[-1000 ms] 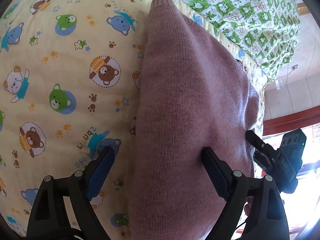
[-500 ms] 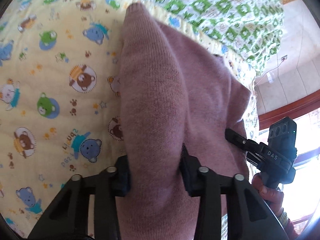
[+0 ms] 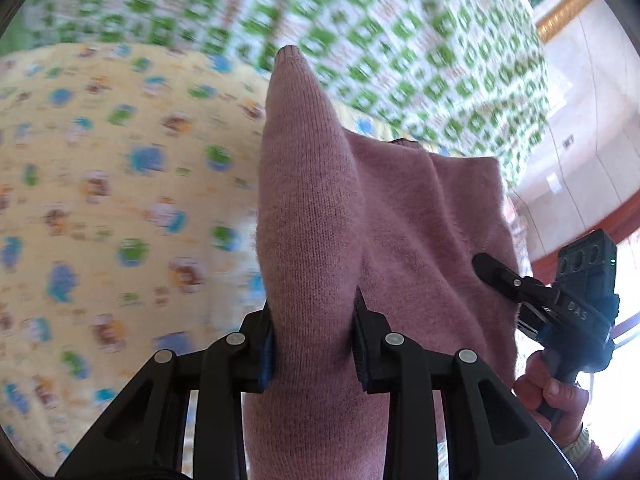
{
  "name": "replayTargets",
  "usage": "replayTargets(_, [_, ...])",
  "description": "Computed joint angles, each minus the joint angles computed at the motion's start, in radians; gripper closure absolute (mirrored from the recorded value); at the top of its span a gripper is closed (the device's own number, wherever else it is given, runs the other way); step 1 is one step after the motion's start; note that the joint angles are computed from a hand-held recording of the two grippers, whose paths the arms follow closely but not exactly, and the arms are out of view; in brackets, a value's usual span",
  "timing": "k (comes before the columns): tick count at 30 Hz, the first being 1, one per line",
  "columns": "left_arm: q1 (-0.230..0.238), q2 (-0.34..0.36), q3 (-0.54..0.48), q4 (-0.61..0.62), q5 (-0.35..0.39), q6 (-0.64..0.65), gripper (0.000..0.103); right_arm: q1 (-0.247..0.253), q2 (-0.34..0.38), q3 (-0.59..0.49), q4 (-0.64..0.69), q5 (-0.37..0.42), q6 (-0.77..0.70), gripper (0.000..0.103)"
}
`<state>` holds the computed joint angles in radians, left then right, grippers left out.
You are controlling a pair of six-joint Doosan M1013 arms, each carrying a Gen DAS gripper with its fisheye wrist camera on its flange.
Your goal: Fold small clothes
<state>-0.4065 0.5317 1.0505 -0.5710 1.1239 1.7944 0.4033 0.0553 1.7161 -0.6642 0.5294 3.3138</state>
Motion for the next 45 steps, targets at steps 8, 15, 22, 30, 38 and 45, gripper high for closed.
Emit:
replayTargets(8, [0.074,-0.079,0.055,0.110,-0.064,-0.056,0.073,0.010,0.106,-0.140,0.162,-0.073,-0.256,0.078])
replayTargets(15, [0.131,-0.108,0.080,0.187,-0.105,-0.120,0.073,0.012,0.203,-0.253,0.351,-0.107,-0.498,0.078])
replayTargets(22, [0.168,-0.116,0.100,0.236,-0.129,-0.156,0.073,0.007,0.276,-0.330,0.521,-0.115,-0.685,0.078])
replayTargets(30, [0.179,-0.090,0.107,0.252,-0.116,-0.193,0.073,-0.007,0.328,-0.365,0.682,-0.093,-0.828,0.078])
replayTargets(38, [0.182,-0.065,0.110,0.254,-0.101,-0.200,0.073,-0.018,0.350,-0.367,0.746,-0.071,-0.871,0.078])
replayTargets(45, [0.181,-0.053,0.111,0.259,-0.098,-0.196,0.073,-0.028,0.356,-0.355,0.766,-0.065,-0.885,0.078])
